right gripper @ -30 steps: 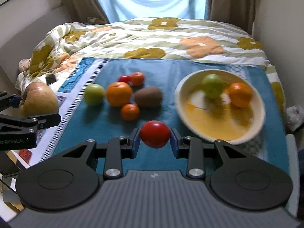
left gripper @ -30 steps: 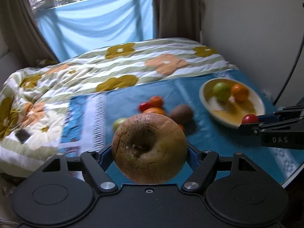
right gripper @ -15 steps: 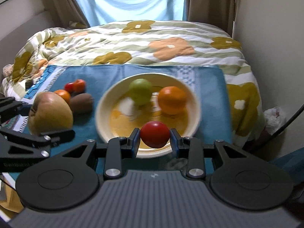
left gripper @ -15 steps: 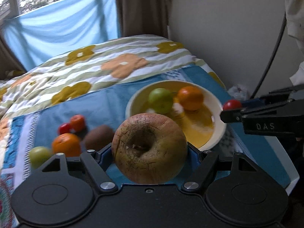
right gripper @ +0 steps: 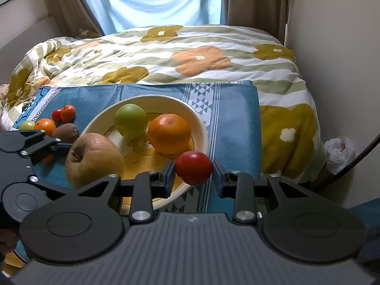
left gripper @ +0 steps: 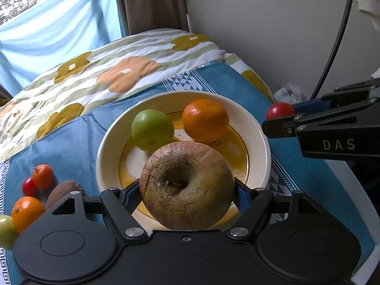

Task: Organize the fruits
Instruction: 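Carry the brown apple to the bowl with the left gripper while the right carries the tomato, then release the brown apple and red tomato into the bowl with both grippers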

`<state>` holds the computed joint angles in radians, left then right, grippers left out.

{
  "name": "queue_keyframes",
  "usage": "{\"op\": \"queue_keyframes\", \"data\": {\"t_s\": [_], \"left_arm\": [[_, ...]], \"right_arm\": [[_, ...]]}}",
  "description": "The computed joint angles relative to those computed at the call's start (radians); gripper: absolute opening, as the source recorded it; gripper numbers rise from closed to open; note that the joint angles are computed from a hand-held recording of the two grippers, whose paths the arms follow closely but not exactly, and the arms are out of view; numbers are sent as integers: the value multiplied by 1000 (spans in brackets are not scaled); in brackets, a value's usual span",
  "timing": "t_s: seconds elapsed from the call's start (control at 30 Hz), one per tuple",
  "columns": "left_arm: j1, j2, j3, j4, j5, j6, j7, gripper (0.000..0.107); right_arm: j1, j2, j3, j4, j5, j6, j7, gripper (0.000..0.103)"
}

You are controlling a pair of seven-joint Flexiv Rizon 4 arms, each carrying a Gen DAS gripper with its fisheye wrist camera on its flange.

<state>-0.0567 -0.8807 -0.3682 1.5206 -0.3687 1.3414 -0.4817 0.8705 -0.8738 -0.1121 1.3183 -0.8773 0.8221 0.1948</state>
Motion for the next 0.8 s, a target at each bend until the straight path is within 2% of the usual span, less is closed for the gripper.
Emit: {"op": "queue_keyframes", "data": {"t_s": [0.23, 0.27, 0.33, 0.37, 0.43, 0.6, 0.8], "left_arm": [[-33, -3, 36, -24, 9, -58, -23, 81], [-27, 0, 24, -14, 8, -39, -12, 83], [5, 10, -26, 20, -4, 14, 19, 100], [27, 16, -56, 38, -11, 37, 34, 103], [57, 29, -92, 66, -18, 64, 50, 103], [87, 56, -106, 103, -25, 95, 31, 103], [132, 87, -125, 166, -13, 155, 5, 103]], "right_arm": [[-6, 11, -8, 26, -17, 23, 32, 48], [-5, 14, -9, 30, -21, 22, 35, 48], [-5, 19, -9, 37, -27, 22, 41, 48], [-6, 20, -9, 39, -29, 22, 44, 48], [-6, 23, -8, 41, -35, 24, 49, 48], [-11, 24, -8, 40, -46, 43, 63, 48], [-26, -5, 0, 1, -28, 79, 25, 48]]}}
